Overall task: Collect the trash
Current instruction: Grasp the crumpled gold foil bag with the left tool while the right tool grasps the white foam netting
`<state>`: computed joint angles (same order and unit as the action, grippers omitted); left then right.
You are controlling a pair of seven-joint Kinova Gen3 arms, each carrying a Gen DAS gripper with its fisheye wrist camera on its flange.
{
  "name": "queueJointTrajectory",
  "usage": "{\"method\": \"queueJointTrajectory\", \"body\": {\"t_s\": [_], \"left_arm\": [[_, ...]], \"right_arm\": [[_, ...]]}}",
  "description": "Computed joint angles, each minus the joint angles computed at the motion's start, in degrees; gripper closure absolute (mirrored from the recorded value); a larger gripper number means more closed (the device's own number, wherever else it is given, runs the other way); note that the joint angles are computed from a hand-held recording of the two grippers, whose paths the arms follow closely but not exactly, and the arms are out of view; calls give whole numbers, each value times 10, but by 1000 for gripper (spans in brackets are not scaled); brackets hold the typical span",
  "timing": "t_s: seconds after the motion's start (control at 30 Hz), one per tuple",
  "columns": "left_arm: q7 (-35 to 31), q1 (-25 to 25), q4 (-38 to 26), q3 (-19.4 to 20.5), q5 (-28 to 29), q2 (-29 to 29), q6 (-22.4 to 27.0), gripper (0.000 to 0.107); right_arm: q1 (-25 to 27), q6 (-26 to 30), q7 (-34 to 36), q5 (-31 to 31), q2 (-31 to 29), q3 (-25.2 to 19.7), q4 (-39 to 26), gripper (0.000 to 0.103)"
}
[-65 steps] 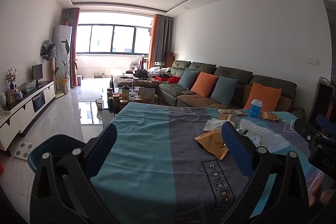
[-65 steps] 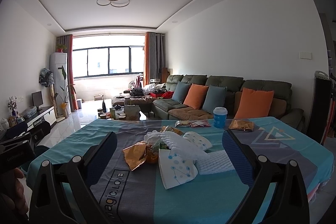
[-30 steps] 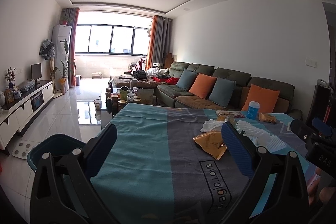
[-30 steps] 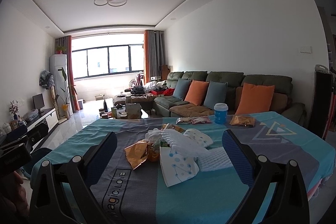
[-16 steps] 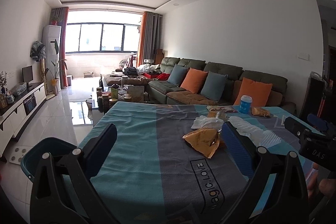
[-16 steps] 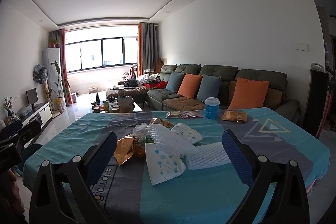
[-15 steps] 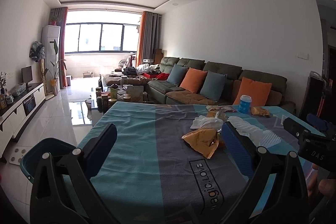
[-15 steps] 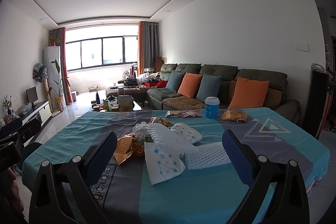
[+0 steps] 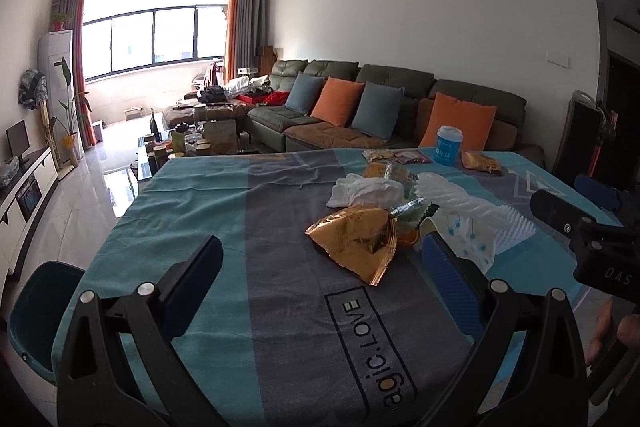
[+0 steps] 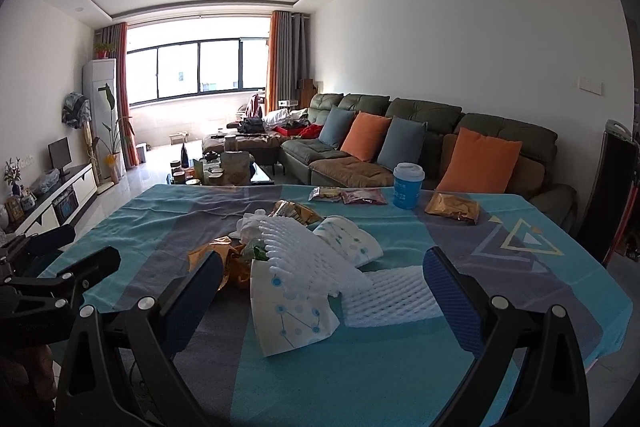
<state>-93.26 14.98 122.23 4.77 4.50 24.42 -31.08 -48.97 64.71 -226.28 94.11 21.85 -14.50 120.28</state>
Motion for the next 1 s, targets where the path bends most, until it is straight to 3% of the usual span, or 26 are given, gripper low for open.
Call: {"method": "queueJointTrajectory", "body": {"t_s": [0.17, 0.47, 0.7, 0.77, 0.83, 0.9, 1.0], "left_arm": [[-62, 44, -83, -37, 32, 37, 107, 10], [-107, 97, -177, -81, 44, 96, 198, 13], [-107, 124, -232, -110, 25, 124, 267, 38], [-102, 129, -239, -115, 16, 129, 276, 42], [-96, 133, -252, -118, 8, 136, 294, 56], [-89, 127, -261, -110, -3, 140, 311, 63], [-78, 126, -262, -108, -19, 142, 310, 66]], "right_arm": [[20, -37, 69, -16, 6, 10, -27, 6], [40, -88, 122, -28, 20, 27, -51, 6], [53, -122, 162, -38, 28, 39, -65, 8], [56, -131, 175, -39, 31, 42, -69, 17], [57, -135, 194, -46, 35, 45, -76, 25], [56, -137, 211, -53, 38, 49, -81, 30], [49, -132, 233, -59, 43, 54, -87, 40]]}}
